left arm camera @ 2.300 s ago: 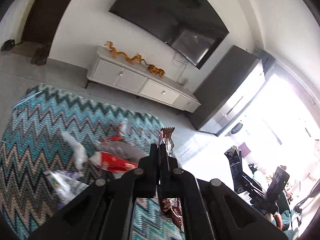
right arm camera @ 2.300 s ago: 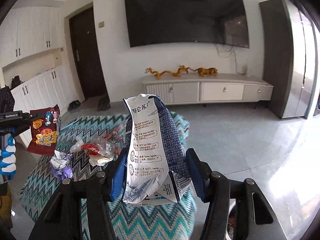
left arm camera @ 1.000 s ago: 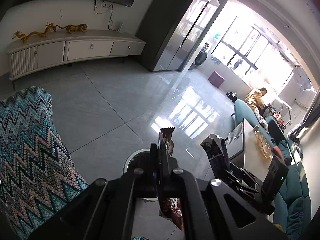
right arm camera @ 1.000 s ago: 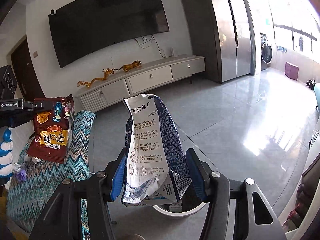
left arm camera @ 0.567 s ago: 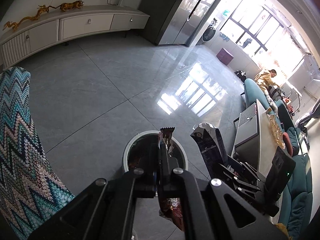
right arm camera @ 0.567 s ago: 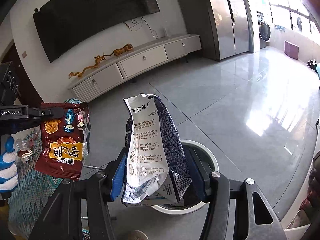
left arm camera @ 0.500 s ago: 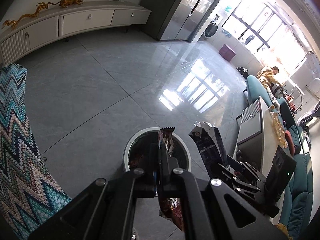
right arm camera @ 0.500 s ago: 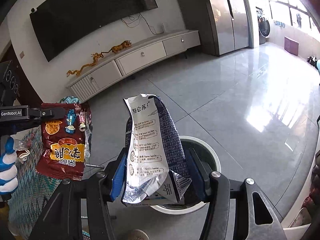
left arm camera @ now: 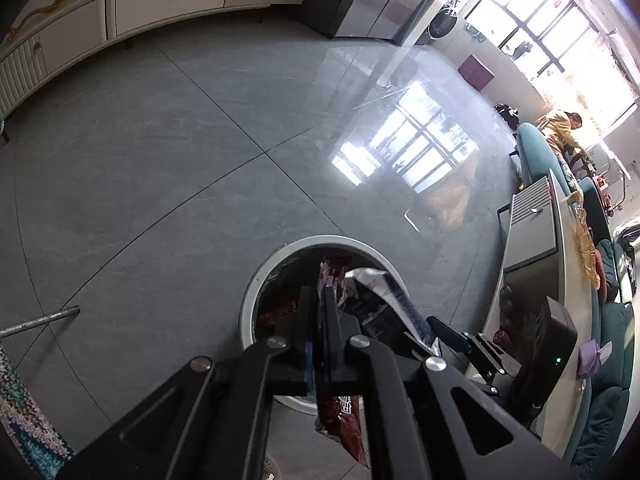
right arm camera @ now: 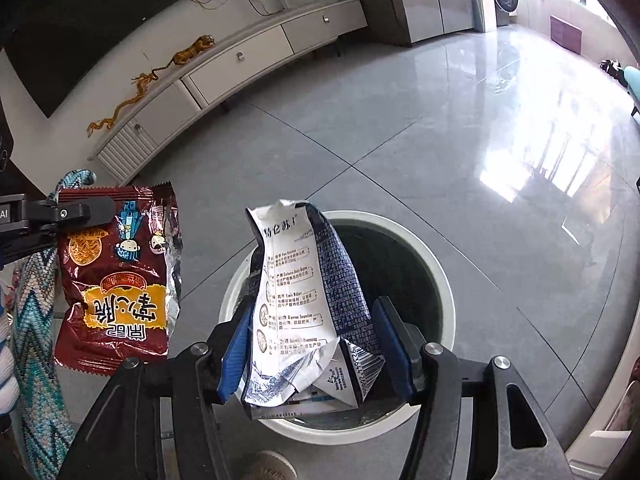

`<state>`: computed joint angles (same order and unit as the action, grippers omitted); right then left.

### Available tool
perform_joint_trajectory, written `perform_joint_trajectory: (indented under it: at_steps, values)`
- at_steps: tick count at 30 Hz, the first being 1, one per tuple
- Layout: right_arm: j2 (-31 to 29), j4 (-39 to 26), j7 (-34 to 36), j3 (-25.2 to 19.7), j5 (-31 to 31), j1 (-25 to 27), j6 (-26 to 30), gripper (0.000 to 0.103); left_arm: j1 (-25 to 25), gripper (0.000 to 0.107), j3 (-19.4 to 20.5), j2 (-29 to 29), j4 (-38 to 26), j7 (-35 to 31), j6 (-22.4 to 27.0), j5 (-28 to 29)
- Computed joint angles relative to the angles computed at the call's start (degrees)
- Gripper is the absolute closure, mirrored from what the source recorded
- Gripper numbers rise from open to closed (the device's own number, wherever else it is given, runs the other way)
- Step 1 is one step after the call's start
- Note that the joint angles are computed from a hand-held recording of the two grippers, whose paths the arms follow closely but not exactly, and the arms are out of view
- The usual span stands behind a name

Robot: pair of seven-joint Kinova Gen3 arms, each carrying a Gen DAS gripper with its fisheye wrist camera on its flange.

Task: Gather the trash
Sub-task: 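Open both tools to drop the wrapper and white bag into the bin, then move both tools back to the trash on the blanket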

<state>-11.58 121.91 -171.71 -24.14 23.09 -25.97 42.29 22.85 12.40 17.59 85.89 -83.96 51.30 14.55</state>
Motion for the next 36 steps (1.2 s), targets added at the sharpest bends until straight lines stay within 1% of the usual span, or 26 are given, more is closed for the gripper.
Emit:
perform_joint_trajectory:
  at_steps: [4,6,9,11,12,13,16,20,22,26,31,32,35,36]
  values:
    - [0.52,0.93,-1.65,0.45,0.27,0.37,-0.28,0.045,-0.96,0.103,0.90,1.69,-0.28,-1.44,0.16,2.82]
    - [0.37,0.67,-2.10,0.13,0.43,0.25,0.99,0.045,-0.34,0.103,0.78,1.94,-0.40,-1.05,-0.11,2.70]
    - [-0.27,0.04,-2.46,-0.31,0.78,-0.13,2.98,0.044,-1.04,0.101,1.21,1.48,0.00,-2.11,-0.04,4.27]
    - [-1.11,-0.38,-3.29,-1.12,1.22,-0.24,4.47,0.043,-0.91,0.081,1.01,1.14,0.13,-2.30,0.03,4.12]
    - [-1.66,-0.73,-3.62,-1.59,1.32,-0.30,5.53,0.043,-0.96,0.060,0.90,0.55,0.78,-2.38,-0.50,4.22]
    - [-2.17,-0.84,-3.78,-1.92,1.45,-0.29,6.30,0.043,-1.21,0.052,0.77,-0.31,1.36,-2.49,-0.84,4.39]
    - [-3.75,-1.60,-4.37,-3.45,1.75,-0.24,8.91,0.043,-1.53,0.052,0.96,-1.72,2.01,-3.05,-0.61,5.14]
    - [-5.70,-3.86,-4.31,-5.79,2.33,0.06,12.51,0.043,-1.88,0.052,0.75,-5.67,3.42,-3.68,-0.50,5.68]
    - [-5.74,-5.70,-3.94,-7.32,3.09,0.43,14.32,0.043,-2.12,0.053,0.36,-8.73,4.43,-4.07,-0.70,5.44]
    - [-5.65,-10.10,-4.02,-10.67,5.72,0.54,18.33,0.043,-2.31,0.053,-0.69,-16.28,6.56,-3.20,-1.99,3.18]
    - [-5.25,-16.79,-4.95,-16.00,10.64,0.44,24.79,0.043,-3.27,0.053,-1.95,-26.49,8.74,-3.16,-3.16,1.83]
    - [-5.03,-18.10,-4.86,-16.78,11.59,0.27,25.92,0.043,-3.48,0.052,-2.29,-28.41,8.78,-3.42,-2.73,1.54]
    - [-3.24,-23.41,-5.27,-21.21,15.89,-0.37,31.82,0.043,-4.05,0.052,-3.95,-33.14,7.97,-4.48,0.34,1.68]
    - [-2.37,-25.24,-5.45,-22.70,17.67,-0.88,33.78,0.041,-4.26,0.052,-4.72,-34.80,7.94,-4.80,1.17,2.10]
